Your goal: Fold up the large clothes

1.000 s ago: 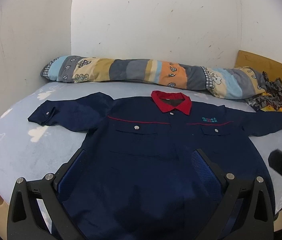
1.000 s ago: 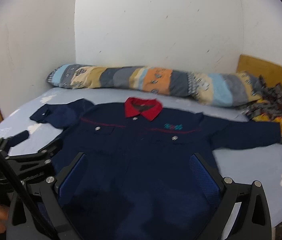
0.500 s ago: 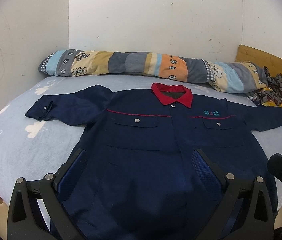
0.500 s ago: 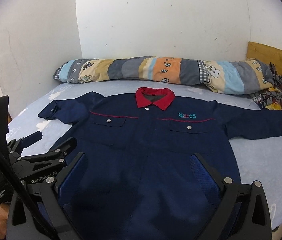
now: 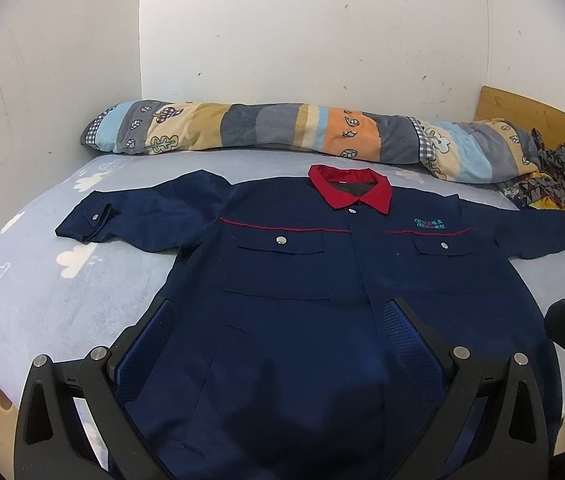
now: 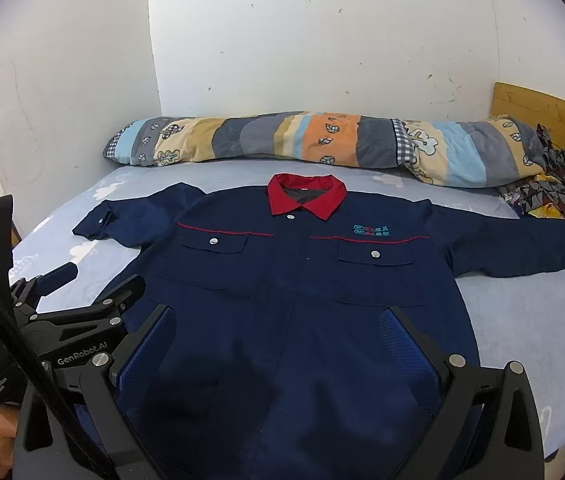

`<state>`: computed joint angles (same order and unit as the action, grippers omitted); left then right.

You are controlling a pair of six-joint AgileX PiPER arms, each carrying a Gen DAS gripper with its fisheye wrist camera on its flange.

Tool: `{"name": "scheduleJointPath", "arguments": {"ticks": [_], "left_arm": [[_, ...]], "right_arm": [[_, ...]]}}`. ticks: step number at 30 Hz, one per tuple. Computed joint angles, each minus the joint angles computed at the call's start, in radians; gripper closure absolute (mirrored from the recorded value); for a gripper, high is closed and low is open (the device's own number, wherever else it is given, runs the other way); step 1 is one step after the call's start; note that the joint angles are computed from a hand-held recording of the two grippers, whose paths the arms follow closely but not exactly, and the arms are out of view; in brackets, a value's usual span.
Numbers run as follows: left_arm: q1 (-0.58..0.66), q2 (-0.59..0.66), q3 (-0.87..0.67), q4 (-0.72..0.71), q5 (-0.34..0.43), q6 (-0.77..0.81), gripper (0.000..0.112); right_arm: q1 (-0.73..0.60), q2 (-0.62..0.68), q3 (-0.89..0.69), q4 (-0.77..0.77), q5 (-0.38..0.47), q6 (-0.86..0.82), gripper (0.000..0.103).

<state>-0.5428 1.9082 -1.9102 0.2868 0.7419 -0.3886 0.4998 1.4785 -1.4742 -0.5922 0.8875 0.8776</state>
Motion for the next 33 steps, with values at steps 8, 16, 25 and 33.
{"name": "scheduleJointPath", "arguments": {"ticks": [8, 16, 25, 33], "left_arm": [[0.001, -0.002, 0.003, 0.0, -0.002, 0.0, 0.009], [0.007, -0.005, 0.005, -0.006, -0.004, 0.017, 0.009], [0.007, -0.005, 0.004, -0.011, -0.002, 0.022, 0.009], [0.005, -0.002, 0.0, -0.012, 0.0, 0.025, 0.009]], "right_arm": [[-0.007, 0.004, -0.009, 0.008, 0.018, -0.016, 0.0], [-0.006, -0.001, -0.005, 0.006, 0.02, -0.016, 0.0], [-0.004, -0.002, -0.01, 0.003, 0.029, -0.015, 0.0], [-0.001, 0.003, -0.021, -0.002, 0.043, -0.011, 0.0]]}}
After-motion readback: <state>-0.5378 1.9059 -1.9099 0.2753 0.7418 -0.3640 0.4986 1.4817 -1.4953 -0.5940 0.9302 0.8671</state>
